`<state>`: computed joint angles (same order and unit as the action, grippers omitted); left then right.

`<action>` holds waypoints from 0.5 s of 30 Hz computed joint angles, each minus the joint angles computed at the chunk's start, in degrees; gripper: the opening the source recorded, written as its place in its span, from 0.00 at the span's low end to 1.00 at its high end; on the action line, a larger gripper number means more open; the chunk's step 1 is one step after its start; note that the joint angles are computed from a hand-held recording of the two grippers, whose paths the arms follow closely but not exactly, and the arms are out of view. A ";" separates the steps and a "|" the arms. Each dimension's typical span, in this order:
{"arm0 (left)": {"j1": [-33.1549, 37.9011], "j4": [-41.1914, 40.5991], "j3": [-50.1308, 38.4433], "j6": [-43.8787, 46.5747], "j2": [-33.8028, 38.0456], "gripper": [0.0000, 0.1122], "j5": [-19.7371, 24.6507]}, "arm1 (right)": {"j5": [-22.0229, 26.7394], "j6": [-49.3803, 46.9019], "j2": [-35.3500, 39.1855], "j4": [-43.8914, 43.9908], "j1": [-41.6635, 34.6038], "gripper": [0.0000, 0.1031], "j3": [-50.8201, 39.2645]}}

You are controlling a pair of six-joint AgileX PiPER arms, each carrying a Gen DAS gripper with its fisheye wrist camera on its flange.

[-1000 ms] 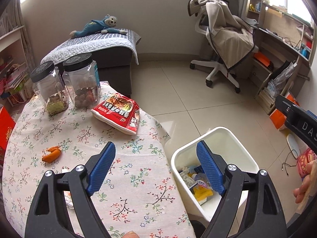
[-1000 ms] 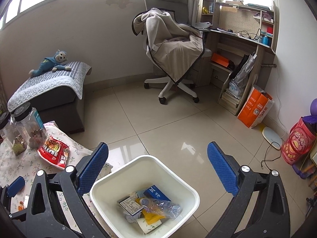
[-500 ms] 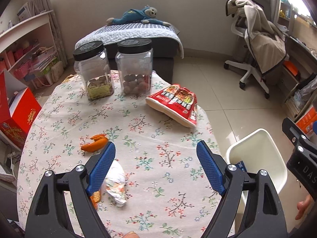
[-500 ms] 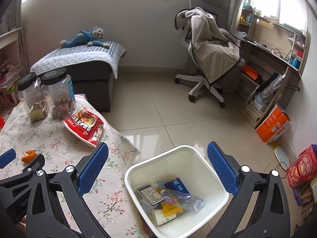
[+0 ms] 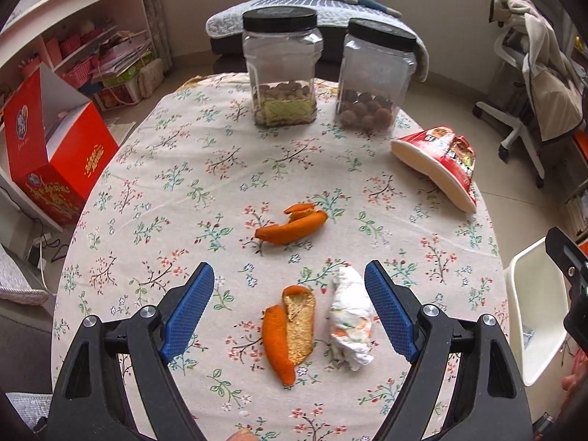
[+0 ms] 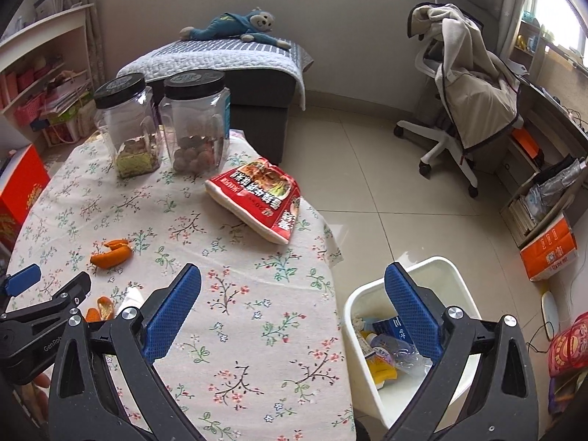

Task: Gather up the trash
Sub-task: 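Move the left tool to the orange peel while the right tool approaches the white crumpled bag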

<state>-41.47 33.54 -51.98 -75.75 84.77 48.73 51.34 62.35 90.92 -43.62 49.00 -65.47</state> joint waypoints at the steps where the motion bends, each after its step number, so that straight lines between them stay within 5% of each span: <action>1: 1.42 -1.23 1.07 1.07 -0.79 0.73 -0.71 | 0.19 -0.47 1.07 0.22 0.75 0.93 -0.96; 8: 8.83 -8.51 5.89 10.63 -3.08 0.73 -1.21 | 1.38 -7.92 9.94 6.76 3.37 0.93 -8.77; 15: 12.63 -19.81 10.36 22.35 0.51 0.73 -8.99 | 1.98 -8.58 14.24 11.00 1.53 0.93 -11.84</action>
<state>-28.84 13.73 -41.62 -53.40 85.29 39.74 53.32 53.77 105.16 -32.62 50.53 -77.31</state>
